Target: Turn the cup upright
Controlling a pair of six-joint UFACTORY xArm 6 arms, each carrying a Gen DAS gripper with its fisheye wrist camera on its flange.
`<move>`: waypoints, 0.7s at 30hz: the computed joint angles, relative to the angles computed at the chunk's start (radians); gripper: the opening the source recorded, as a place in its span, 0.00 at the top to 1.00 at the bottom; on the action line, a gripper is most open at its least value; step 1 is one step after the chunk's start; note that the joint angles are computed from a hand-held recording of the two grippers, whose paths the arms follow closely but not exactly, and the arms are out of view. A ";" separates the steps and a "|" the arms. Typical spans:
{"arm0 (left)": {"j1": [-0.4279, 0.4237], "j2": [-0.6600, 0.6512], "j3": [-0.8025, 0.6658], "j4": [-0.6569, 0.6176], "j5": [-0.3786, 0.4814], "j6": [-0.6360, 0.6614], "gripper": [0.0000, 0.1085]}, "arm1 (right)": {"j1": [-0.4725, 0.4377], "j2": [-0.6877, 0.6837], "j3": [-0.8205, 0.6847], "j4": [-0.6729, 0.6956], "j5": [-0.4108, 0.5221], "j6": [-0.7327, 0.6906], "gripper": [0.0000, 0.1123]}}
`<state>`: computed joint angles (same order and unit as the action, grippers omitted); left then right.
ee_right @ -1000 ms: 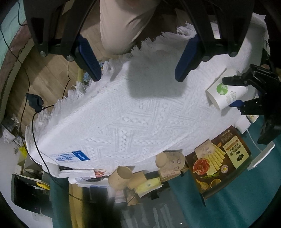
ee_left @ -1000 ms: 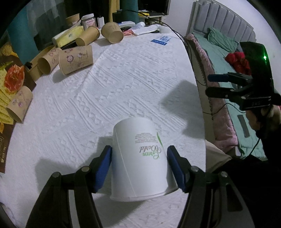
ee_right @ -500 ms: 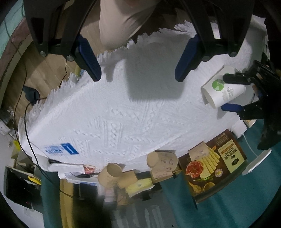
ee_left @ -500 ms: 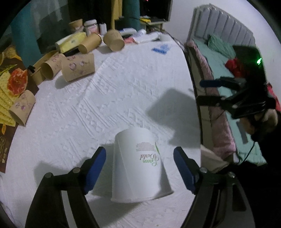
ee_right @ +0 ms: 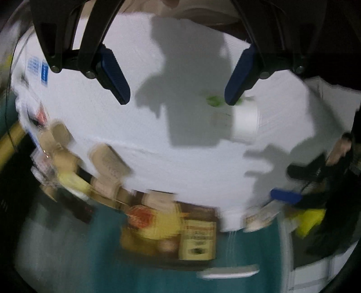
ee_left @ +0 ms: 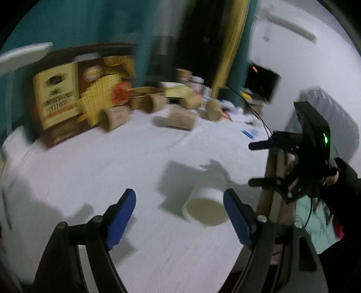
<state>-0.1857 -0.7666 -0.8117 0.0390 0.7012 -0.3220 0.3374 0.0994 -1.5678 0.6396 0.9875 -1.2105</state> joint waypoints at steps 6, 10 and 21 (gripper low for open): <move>0.064 -0.173 0.128 0.009 0.023 -0.081 0.26 | 0.115 -0.065 0.079 -0.133 -0.025 -0.261 0.25; 0.062 -0.254 0.193 0.088 -0.001 -0.153 0.26 | 0.164 -0.097 0.124 -0.267 -0.062 -0.367 0.25; 0.138 -0.409 0.320 0.021 0.029 -0.135 0.26 | 0.272 -0.015 0.071 -0.579 -0.164 -0.400 0.25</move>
